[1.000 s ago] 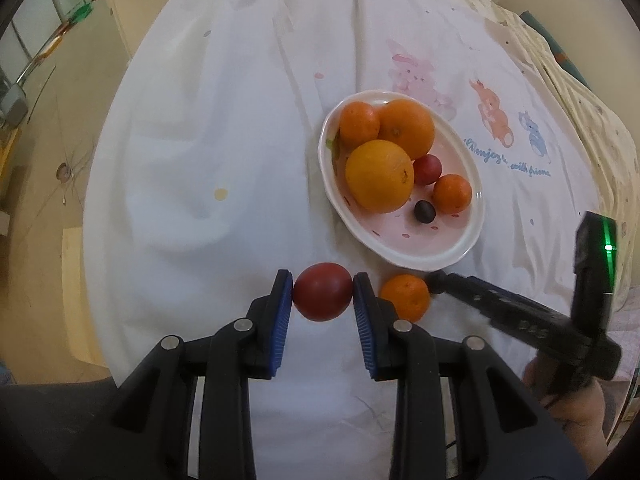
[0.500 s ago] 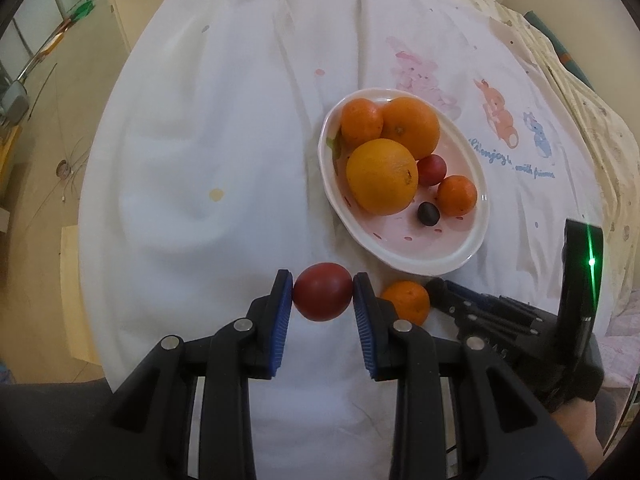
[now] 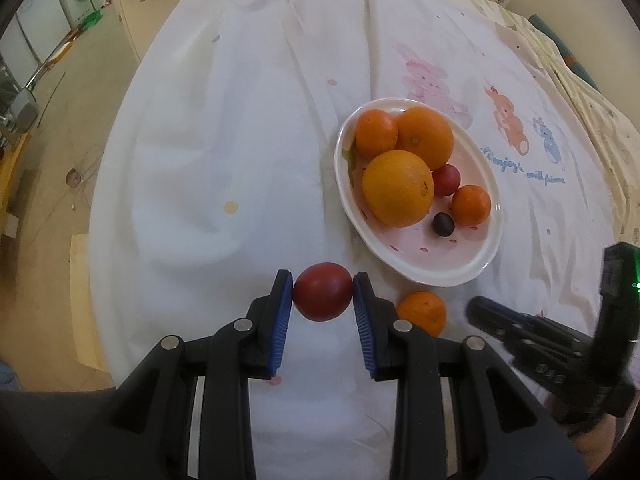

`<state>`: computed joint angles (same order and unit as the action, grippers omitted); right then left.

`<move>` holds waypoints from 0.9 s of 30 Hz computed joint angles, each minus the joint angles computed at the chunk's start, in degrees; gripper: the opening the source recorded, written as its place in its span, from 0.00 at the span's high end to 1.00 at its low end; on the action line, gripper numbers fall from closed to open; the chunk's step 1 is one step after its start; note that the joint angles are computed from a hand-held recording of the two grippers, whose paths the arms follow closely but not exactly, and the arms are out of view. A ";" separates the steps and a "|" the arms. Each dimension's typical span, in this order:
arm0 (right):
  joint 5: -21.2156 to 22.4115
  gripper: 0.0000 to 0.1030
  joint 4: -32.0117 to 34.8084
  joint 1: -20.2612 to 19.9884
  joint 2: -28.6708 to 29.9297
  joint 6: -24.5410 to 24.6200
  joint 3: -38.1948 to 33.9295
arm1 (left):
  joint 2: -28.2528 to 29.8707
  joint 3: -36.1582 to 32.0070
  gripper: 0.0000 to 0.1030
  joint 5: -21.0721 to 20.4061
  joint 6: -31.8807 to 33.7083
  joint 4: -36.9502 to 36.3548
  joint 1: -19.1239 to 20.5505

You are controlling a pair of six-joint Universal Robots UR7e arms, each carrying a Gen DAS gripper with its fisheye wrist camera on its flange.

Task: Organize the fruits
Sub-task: 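Carry the red tomato and the dark plum toward the pink plate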

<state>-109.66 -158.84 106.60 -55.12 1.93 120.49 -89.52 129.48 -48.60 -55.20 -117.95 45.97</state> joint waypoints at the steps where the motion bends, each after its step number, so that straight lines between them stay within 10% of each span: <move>1: 0.49 0.79 -0.31 -0.21 -0.63 0.02 0.35 | -0.01 0.06 0.74 0.11 0.01 -0.03 0.07; 27: 10.58 0.79 -9.23 -1.40 -12.20 0.27 3.22 | -3.99 1.96 0.74 9.21 4.44 -3.25 -5.87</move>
<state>-99.08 -168.07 105.20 -67.32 2.20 123.71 -93.51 131.43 -39.39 -50.76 -121.20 40.10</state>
